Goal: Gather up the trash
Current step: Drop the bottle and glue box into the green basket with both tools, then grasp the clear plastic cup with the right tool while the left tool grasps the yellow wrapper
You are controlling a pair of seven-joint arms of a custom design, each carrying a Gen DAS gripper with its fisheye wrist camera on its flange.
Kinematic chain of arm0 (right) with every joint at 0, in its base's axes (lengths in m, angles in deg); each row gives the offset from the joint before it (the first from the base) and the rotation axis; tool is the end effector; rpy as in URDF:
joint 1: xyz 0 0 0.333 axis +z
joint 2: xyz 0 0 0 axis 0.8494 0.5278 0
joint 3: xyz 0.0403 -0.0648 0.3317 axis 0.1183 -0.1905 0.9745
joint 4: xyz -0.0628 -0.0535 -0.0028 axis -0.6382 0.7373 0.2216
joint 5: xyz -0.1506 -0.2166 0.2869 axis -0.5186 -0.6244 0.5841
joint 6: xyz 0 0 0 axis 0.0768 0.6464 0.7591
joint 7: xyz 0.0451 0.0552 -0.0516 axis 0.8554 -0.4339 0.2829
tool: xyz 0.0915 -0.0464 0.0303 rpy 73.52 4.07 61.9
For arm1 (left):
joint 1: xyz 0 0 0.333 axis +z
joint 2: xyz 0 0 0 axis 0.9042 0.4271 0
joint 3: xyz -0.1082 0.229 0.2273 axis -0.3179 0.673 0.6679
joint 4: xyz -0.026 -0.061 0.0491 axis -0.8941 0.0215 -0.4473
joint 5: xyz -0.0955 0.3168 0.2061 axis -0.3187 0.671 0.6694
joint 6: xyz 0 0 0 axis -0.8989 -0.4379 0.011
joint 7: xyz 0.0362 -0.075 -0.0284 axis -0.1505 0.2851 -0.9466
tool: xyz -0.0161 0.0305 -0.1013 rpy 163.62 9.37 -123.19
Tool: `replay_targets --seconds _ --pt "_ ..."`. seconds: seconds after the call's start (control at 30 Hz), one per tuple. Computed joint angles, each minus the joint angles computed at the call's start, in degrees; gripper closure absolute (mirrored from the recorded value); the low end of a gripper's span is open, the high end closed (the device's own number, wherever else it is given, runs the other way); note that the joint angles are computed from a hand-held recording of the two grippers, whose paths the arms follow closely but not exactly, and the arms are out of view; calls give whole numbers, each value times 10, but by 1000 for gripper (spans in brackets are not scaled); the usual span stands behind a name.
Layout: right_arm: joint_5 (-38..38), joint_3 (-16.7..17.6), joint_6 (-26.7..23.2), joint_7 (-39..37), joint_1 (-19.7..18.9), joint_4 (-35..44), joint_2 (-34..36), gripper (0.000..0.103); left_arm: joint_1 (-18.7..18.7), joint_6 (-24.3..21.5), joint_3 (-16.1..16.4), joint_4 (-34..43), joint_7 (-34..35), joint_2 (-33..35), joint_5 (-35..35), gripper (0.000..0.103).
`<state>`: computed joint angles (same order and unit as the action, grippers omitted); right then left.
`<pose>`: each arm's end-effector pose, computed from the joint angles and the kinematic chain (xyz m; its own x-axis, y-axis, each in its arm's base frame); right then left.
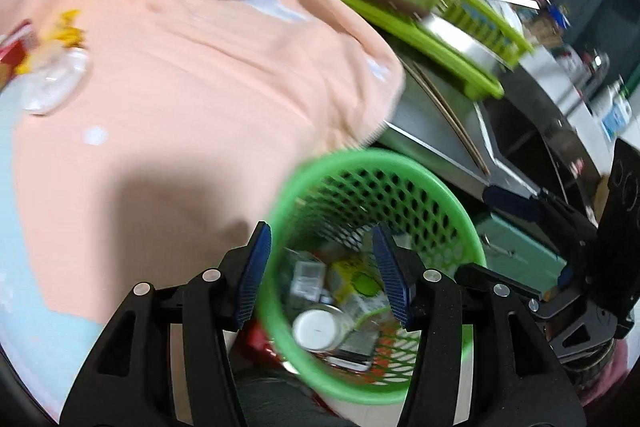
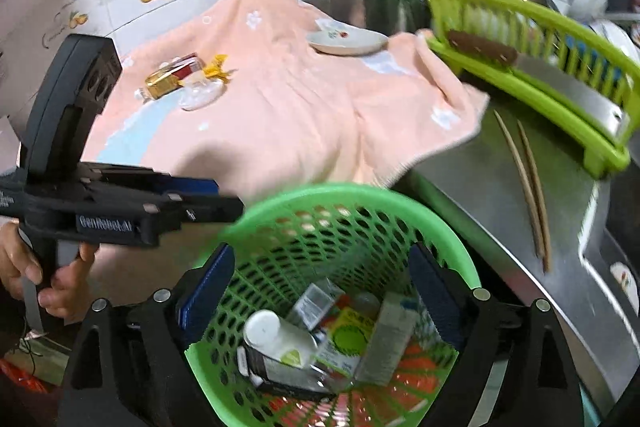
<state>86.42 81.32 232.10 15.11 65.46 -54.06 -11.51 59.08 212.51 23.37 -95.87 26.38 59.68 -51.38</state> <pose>0.6086 0.0768 0.6048 0.5101 -0.8559 -0.0846 -0.6480 -0.3178 -0.6922 0.6396 -0.2038 0.5863 -0.1618 -0.9307 0.3280 -0.8271 -0.0534 -0.5594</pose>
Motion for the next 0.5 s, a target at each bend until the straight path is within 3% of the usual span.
replay_targets --seconds 0.2,0.5 --pt "-6 16 -12 -10 17 54 33 15 23 23 29 -32 -33 -34 15 50" --pt "-21 46 -54 7 47 196 129 14 67 48 63 -68 -73 -63 16 50"
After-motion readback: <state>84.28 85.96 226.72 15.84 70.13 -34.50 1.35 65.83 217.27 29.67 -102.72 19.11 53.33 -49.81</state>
